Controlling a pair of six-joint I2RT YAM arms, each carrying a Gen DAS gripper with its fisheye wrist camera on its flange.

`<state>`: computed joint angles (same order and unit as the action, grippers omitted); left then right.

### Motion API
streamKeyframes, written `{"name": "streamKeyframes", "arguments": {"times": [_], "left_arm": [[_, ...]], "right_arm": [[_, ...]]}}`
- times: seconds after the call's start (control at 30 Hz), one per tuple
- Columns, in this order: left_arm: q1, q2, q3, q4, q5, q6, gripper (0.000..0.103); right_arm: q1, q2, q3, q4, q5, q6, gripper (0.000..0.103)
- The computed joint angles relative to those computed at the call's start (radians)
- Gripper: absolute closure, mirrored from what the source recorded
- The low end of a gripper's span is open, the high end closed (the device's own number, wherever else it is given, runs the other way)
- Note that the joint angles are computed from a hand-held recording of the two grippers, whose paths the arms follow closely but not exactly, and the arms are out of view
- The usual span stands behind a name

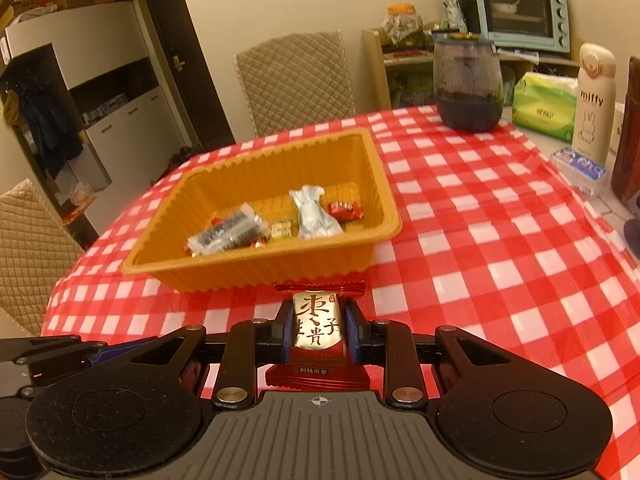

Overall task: Organize snacks
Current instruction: 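Carry both held snacks over the orange tray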

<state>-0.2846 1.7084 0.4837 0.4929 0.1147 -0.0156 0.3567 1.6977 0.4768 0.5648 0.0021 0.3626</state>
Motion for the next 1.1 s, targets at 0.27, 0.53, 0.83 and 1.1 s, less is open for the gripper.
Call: {"name": "streamKeyframes", "arguments": {"times": [0.27,0.53,0.83,1.1], "left_arm": [[0.028,-0.043,0.037,-0.029,0.005,0.003,0.078],[0.063,-0.049,0.089,-0.053,0.009,-0.004,0.078],[0.096,-0.013,0.18,-0.073,0.01,-0.004,0.078],[0.121,0.043,0.259,-0.088,0.021,-0.003,0.078]], "right_arm": [[-0.003,-0.038,0.026,-0.001,0.027,-0.028,0.076],[0.002,-0.04,0.064,-0.006,0.04,-0.049,0.076],[0.02,-0.004,0.123,-0.015,0.047,-0.07,0.076],[0.019,0.055,0.188,-0.033,0.036,-0.077,0.076]]}}
